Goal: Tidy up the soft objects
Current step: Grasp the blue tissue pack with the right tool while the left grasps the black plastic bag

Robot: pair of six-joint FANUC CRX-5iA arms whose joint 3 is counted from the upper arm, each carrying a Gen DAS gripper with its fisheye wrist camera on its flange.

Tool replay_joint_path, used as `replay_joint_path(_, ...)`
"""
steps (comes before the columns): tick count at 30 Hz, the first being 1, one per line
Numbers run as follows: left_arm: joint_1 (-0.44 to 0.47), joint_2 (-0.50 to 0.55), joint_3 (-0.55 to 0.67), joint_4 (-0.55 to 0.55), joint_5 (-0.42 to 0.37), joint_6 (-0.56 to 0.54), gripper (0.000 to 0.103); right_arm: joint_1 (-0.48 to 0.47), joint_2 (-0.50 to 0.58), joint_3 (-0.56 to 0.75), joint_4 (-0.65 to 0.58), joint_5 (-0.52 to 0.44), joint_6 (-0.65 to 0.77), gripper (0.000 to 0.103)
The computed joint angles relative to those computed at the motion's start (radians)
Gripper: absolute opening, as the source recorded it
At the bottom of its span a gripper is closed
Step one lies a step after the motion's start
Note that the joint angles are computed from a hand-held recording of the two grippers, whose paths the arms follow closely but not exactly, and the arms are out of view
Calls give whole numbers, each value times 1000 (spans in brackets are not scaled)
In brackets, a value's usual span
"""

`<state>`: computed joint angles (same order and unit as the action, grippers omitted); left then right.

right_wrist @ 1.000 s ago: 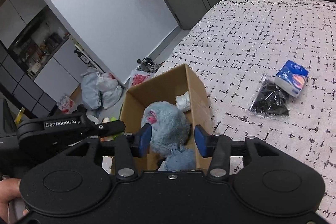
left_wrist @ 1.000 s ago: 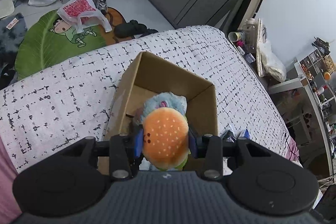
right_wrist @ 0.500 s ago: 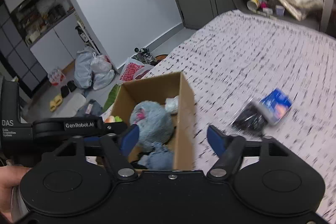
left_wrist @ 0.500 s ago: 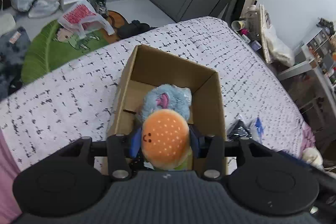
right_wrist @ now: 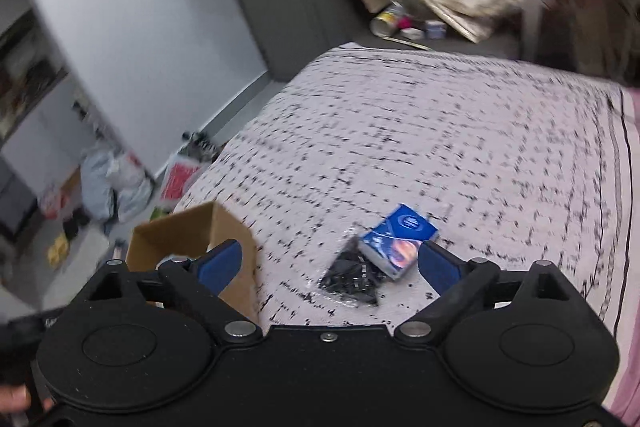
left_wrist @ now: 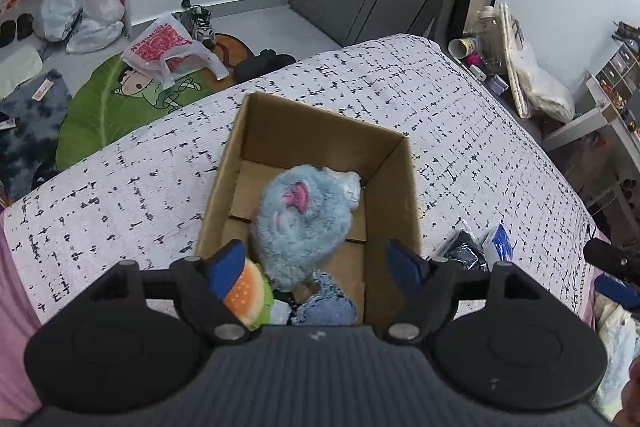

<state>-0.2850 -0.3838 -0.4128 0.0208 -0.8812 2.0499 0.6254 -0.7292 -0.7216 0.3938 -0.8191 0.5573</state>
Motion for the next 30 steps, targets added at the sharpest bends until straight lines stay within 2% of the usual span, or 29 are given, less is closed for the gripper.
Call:
replay_joint_path(6, -110, 60, 81, -100, 13, 52, 77, -78, 14, -12, -93, 50, 46, 95)
replay_joint_path(13, -206, 161, 176, -152, -2, 74, 77, -188, 15, -20, -265, 138, 157, 95)
replay_joint_path(16, -234, 205, 228, -166, -17, 74, 77, -219, 29, -25, -284, 159, 167, 95)
replay_joint_path(19, -248, 255, 275, -147, -24, 32, 77, -272, 51, -1, -379, 167, 232, 95)
replay_joint_path(22, -280, 307, 341, -194, -47, 70, 77, -309, 61, 1, -419, 186, 255, 95)
replay_joint_path(30, -335, 434, 477, -247, -119, 158, 77, -497, 136, 66, -730, 230, 467, 95)
